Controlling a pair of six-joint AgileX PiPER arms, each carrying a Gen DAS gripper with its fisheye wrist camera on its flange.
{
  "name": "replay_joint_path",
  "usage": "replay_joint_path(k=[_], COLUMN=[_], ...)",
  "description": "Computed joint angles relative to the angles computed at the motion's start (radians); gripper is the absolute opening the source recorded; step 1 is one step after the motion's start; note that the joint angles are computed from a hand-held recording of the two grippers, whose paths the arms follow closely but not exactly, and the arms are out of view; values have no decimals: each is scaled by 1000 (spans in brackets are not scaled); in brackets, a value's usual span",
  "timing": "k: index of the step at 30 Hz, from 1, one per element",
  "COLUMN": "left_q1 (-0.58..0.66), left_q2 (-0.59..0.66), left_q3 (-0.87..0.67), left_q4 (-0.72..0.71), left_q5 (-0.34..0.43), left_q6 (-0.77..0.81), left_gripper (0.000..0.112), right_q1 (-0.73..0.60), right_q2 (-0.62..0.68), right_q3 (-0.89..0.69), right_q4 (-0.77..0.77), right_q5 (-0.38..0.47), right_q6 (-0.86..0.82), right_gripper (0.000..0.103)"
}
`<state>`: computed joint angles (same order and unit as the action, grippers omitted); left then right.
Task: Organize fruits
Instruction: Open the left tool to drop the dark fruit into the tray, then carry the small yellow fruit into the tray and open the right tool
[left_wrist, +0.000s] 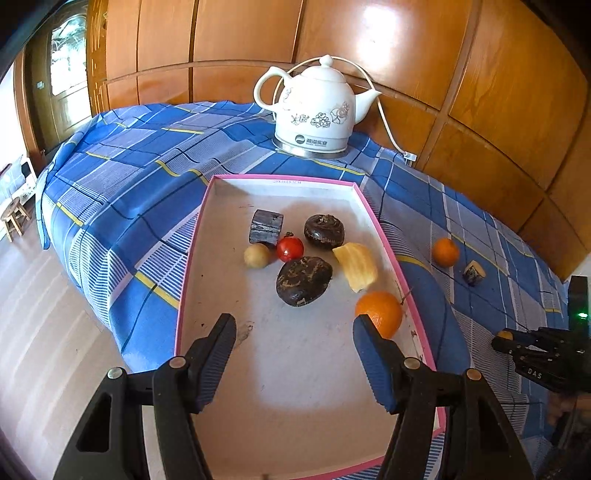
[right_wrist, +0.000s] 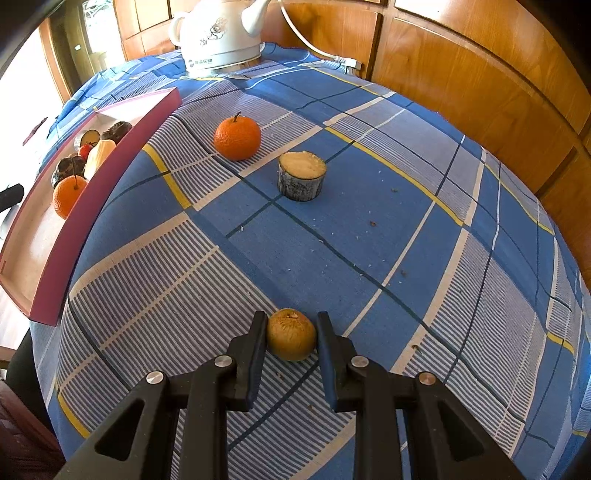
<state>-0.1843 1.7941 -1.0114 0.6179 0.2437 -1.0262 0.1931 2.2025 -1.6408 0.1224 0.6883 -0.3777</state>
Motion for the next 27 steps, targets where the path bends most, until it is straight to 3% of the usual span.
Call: replay_joint_path(k=[17, 21, 27], left_q1=[26, 32, 37], left_q2=[-31, -36, -35], left_q3=[52, 60, 68], left_q4=[5, 17, 71], left_q5=[-51, -56, -56], left_q6=[-14, -26, -86], left_gripper=[66, 66, 66], right_q1=[49, 59, 90], right_q2=[-17, -43, -119], right_q3=[14, 27, 56], right_q4=[-154, -115, 64], right_q5=[-13, -18, -23], right_q6=[174, 154, -10], right_gripper=[26, 26, 26])
